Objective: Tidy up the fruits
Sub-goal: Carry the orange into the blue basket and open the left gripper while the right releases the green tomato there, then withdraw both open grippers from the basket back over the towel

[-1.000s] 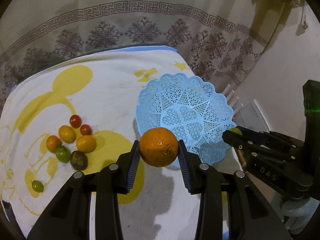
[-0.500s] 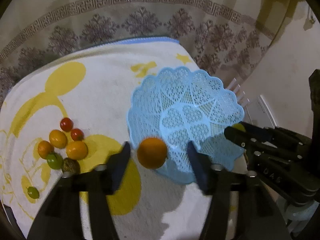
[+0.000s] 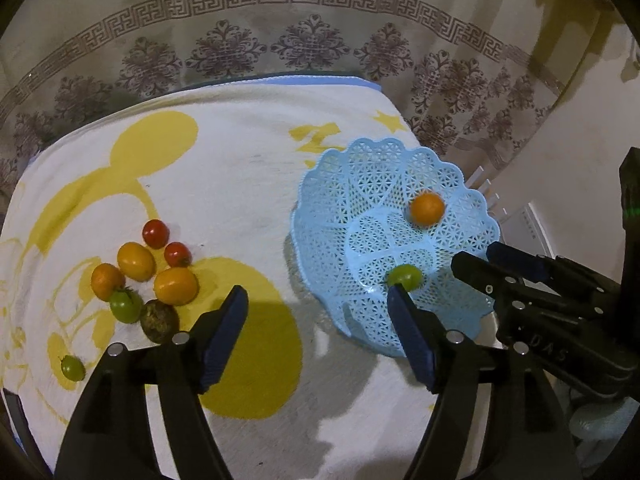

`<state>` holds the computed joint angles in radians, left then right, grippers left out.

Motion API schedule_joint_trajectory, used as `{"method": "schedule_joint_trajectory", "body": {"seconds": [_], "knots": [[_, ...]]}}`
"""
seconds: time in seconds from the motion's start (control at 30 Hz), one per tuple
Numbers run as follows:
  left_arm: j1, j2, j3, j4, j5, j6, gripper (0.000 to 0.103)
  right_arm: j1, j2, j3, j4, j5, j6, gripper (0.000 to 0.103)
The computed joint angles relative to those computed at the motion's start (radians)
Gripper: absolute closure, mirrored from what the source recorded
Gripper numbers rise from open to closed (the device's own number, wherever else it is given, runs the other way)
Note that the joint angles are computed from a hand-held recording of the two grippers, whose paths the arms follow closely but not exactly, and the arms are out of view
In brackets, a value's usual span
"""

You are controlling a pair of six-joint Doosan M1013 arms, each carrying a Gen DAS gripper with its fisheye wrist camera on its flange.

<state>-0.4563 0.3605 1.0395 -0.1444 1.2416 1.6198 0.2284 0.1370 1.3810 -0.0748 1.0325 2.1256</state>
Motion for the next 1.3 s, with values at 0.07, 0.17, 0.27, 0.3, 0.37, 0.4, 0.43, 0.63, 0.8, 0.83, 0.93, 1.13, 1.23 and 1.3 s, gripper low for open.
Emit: {"method": "schedule_joint_trajectory", "body": {"seconds": [0.07,0.17,0.27,0.3,0.37,0.4,0.43,0.63,0.8,0.83,0.93,1.13,1.23,1.3], "knots": [[0.004,-0.003,0.002,0.002,0.000,-0.006,0.031,0.004,0.001,-0.004,-0.005,0.005,0.006,0.052],[0.007,-0.010,0.008,0.018,-0.002,-0.017,0.030,0.012,0.002,-0.012,-0.021,0.015,0.024,0.050],[0.010,-0.019,0.015,0.033,-0.007,-0.020,0.025,0.020,0.000,-0.016,-0.039,0.020,0.039,0.045],[0.013,-0.024,0.020,0.037,-0.011,-0.019,0.025,0.023,0.000,-0.019,-0.044,0.021,0.044,0.045],[0.016,-0.031,0.024,0.039,-0.015,-0.017,0.025,0.030,0.000,-0.023,-0.057,0.025,0.055,0.043],[0.019,-0.035,0.027,0.040,-0.018,-0.015,0.025,0.033,0.000,-0.026,-0.062,0.027,0.060,0.043],[0.020,-0.037,0.028,0.040,-0.018,-0.013,0.025,0.038,0.000,-0.029,-0.068,0.028,0.068,0.042],[0.036,-0.059,0.043,0.047,-0.025,-0.005,0.022,0.063,0.006,-0.052,-0.097,0.045,0.099,0.040],[0.056,-0.081,0.058,0.051,-0.035,-0.007,0.022,0.086,0.012,-0.076,-0.114,0.048,0.111,0.038],[0.062,-0.086,0.063,0.053,-0.037,-0.008,0.022,0.093,0.014,-0.082,-0.120,0.048,0.112,0.035],[0.076,-0.097,0.071,0.053,-0.039,-0.013,0.022,0.109,0.022,-0.098,-0.127,0.050,0.111,0.033],[0.107,-0.114,0.087,0.058,-0.042,-0.029,0.022,0.136,0.045,-0.133,-0.130,0.063,0.107,0.033],[0.124,-0.119,0.094,0.061,-0.039,-0.037,0.022,0.149,0.056,-0.149,-0.131,0.069,0.106,0.033],[0.135,-0.124,0.100,0.063,-0.037,-0.040,0.022,0.157,0.063,-0.159,-0.133,0.071,0.106,0.033]]}}
